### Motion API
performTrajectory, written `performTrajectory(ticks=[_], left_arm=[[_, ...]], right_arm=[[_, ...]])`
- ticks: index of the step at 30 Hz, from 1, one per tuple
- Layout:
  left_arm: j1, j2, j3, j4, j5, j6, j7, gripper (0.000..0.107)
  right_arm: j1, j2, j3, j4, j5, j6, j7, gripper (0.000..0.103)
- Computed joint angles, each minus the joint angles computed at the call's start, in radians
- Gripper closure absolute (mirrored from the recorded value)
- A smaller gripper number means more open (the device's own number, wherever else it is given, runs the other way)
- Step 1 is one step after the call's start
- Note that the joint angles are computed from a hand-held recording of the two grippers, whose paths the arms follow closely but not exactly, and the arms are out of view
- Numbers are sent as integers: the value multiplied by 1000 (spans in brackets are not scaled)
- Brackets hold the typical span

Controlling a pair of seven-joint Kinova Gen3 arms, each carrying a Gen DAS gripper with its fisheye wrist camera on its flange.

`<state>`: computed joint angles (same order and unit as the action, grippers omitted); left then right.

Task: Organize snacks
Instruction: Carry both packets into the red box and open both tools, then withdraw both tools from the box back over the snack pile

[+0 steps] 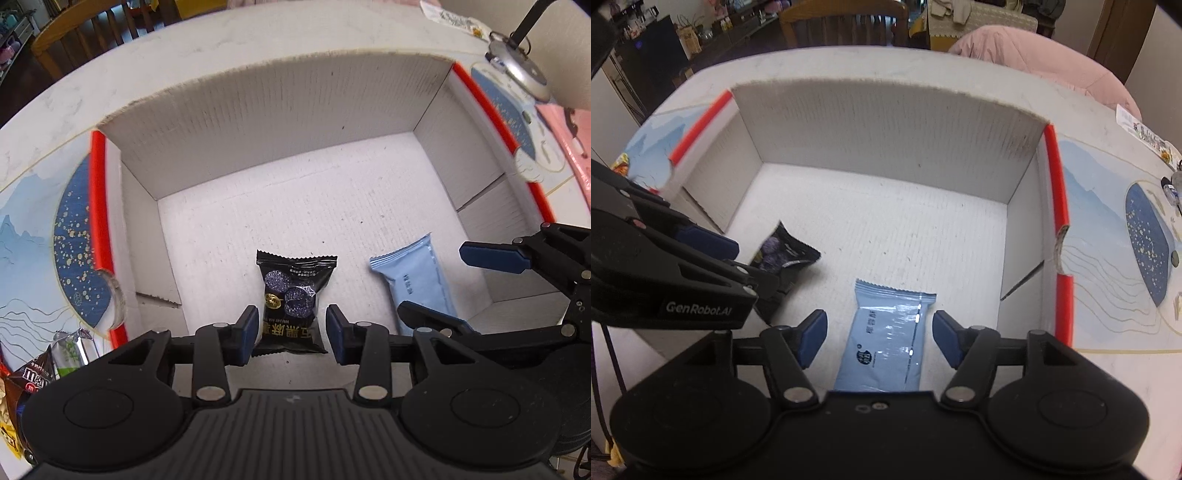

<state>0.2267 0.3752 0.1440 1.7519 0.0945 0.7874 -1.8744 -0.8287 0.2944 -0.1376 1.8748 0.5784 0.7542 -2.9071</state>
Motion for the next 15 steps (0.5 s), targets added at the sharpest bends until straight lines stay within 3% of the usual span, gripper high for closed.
performTrajectory(ticks=[15], left_arm=[[-121, -182, 6, 125, 192, -40, -202, 69]], right_arm=[[-58, -118, -69, 42, 160, 66, -237, 40]])
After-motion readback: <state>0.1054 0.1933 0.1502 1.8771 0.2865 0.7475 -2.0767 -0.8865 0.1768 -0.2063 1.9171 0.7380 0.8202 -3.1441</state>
